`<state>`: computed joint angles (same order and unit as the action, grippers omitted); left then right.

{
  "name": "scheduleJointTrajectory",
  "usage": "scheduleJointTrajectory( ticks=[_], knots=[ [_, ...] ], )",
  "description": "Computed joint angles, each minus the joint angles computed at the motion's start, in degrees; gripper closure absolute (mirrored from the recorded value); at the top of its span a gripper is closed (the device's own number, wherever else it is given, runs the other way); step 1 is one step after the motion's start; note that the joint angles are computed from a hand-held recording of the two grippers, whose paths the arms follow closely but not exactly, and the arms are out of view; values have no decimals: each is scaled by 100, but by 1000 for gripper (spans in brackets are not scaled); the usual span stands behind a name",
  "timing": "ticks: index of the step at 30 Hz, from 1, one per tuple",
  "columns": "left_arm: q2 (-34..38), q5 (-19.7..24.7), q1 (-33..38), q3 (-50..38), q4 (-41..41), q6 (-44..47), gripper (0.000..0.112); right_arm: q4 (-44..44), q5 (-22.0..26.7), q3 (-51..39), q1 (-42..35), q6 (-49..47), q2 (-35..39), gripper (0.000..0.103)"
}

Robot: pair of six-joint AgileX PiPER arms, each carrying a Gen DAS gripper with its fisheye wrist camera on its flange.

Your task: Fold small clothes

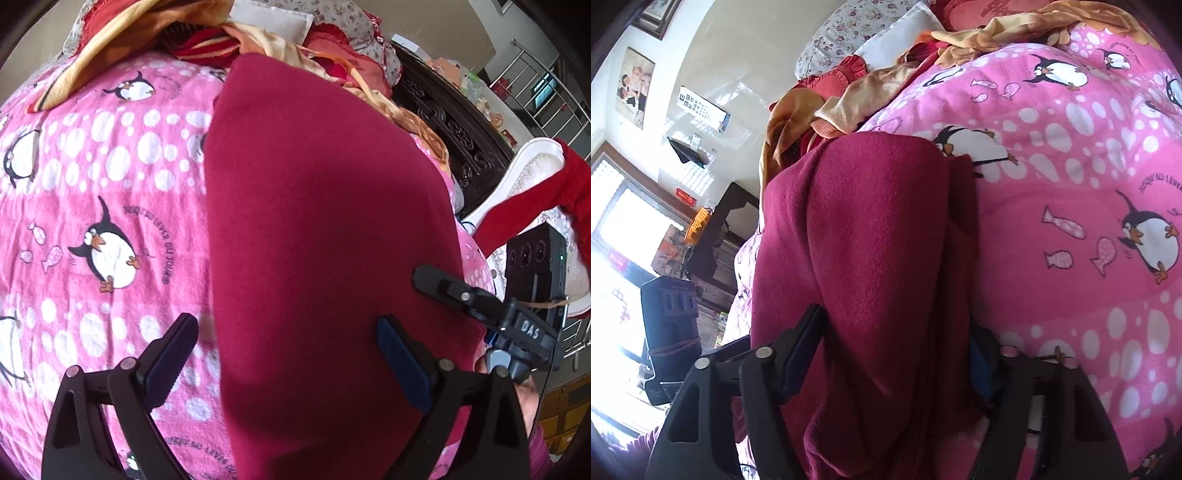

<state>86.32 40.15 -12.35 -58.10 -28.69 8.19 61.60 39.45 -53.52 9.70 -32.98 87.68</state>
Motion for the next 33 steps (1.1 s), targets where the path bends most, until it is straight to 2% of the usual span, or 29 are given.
scheduleJointTrajectory(
  ticks=[1, 2, 3, 5, 7, 10, 16, 20, 23, 27, 29, 31, 33],
  knots=[
    [22, 68, 13, -35, -132, 144, 27, 8, -29, 18, 28, -4, -21, 54],
    [19, 123, -25, -91, -104, 150, 33, -74, -165, 51, 116, 97, -110, 59],
    [-26, 124, -133, -139, 154, -68, 35, -156, -224, 56, 167, 179, -167, 61],
    [-131, 198, -249, -190, 429, -271, 46, -283, -238, 57, 223, 344, -320, 70],
    [-305, 351, -259, -205, 569, -384, 54, -284, -78, 12, 203, 457, -451, 73],
    [-629, 897, -69, -295, 543, -410, 61, -334, 159, -59, 247, 694, -701, 73],
    [-1744, 2060, 336, -192, 903, -413, 61, -429, 470, -107, 807, 1446, -1151, 74],
    [-2482, 2683, 723, 177, 1129, -388, 61, -120, 277, 218, 1454, 1614, -1258, 72],
    [-2831, 2701, 968, 758, 1192, -317, 61, -346, 1, 343, 2036, 1999, -1043, 68],
    [-3302, 2120, 729, 1557, 1568, -675, 52, -1178, 262, 203, 2299, 2897, -593, 61],
    [-3701, 1959, 103, 1680, 2232, -1388, 43, -1093, 305, 367, 2170, 2961, -870, 61],
    [-3877, 1913, -809, 1642, 3083, -2421, 37, -1924, 261, 334, 2249, 3670, -1329, 61],
    [-4016, 1932, -1273, 1643, 3528, -2950, 29, -2799, 209, 222, 2485, 4402, -1782, 61]
  ],
)
